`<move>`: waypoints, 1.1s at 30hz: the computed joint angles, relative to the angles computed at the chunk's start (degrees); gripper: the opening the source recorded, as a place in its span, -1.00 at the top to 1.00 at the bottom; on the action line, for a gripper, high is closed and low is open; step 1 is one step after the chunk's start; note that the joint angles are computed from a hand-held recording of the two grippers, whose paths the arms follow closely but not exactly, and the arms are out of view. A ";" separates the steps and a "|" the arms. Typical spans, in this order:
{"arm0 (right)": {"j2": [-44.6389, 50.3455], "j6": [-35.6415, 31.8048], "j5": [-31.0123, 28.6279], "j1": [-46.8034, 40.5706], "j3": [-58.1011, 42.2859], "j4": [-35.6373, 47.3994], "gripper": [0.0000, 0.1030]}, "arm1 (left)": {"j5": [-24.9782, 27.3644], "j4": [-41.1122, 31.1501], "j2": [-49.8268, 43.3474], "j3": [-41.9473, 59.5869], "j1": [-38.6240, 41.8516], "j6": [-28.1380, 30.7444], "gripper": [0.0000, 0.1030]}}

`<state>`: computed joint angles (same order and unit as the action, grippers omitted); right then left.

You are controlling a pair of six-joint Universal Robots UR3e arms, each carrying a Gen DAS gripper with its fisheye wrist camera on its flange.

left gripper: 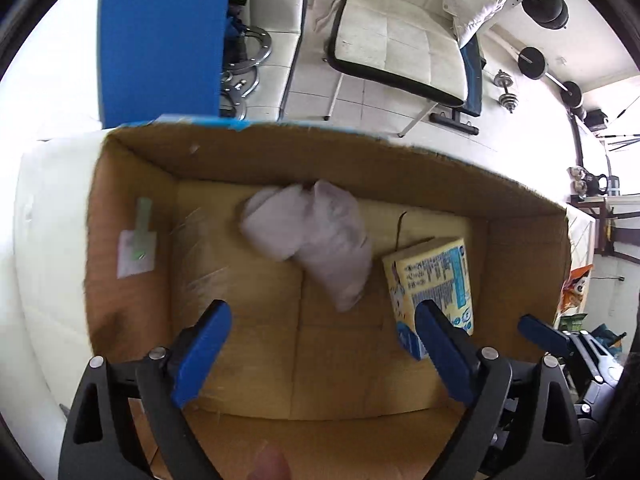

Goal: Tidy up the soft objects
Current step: 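Carry towel and carton into the box and open both tools, then grasp the red snack bag with the left tool while the right grasps the green bag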

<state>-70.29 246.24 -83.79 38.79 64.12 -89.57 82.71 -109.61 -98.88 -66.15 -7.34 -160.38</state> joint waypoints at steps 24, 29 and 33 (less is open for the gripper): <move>1.24 20.03 -11.35 22.05 -21.41 15.23 -0.87 | 0.28 -12.37 33.99 -7.49 12.97 10.72 -0.83; -6.93 26.95 -14.62 26.45 -14.35 12.40 -0.88 | 1.14 -16.70 35.03 0.86 6.62 4.21 -0.83; -16.74 33.71 -17.77 30.52 -7.78 16.62 -0.98 | 4.88 -15.62 28.98 8.34 -11.45 -10.94 -0.83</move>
